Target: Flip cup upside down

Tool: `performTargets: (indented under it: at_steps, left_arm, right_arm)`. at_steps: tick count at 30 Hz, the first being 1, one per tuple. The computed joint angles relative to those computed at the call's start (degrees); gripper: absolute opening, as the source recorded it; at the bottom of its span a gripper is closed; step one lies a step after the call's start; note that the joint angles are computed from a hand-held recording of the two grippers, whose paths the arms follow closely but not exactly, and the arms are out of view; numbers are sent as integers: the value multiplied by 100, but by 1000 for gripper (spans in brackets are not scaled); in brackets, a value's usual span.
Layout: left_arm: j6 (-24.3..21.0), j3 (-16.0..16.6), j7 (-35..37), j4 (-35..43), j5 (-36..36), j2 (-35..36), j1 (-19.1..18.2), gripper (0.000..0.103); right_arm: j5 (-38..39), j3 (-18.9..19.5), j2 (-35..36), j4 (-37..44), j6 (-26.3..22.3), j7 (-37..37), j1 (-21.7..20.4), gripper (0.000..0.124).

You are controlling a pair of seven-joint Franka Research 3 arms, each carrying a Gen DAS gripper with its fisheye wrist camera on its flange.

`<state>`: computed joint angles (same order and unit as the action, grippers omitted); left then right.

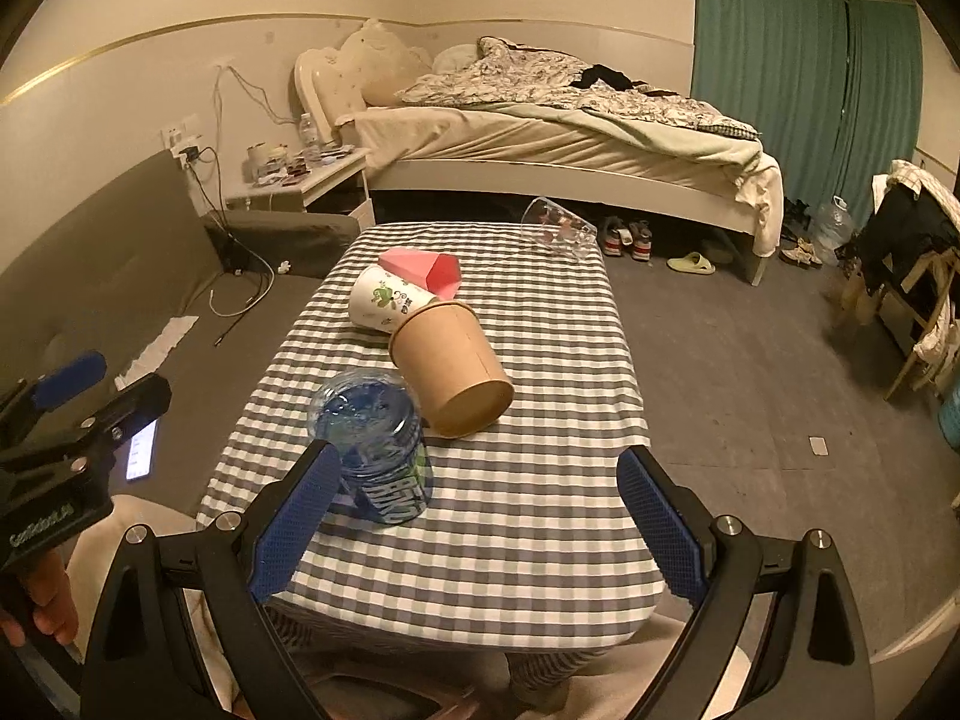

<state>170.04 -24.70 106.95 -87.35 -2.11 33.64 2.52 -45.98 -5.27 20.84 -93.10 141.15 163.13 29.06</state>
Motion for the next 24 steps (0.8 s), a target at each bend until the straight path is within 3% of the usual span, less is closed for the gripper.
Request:
performTargets:
  at_steps: [3,24]
  left_arm:
    - [51,130,-130,-31,91,-18,-91,96]
    - [-208,268,-350,130,161,88,-178,96]
  right_arm:
    - [-44,-27,53,62,-66,81,41,103]
    - [-146,-15,33,-10,-117,260,-4,103]
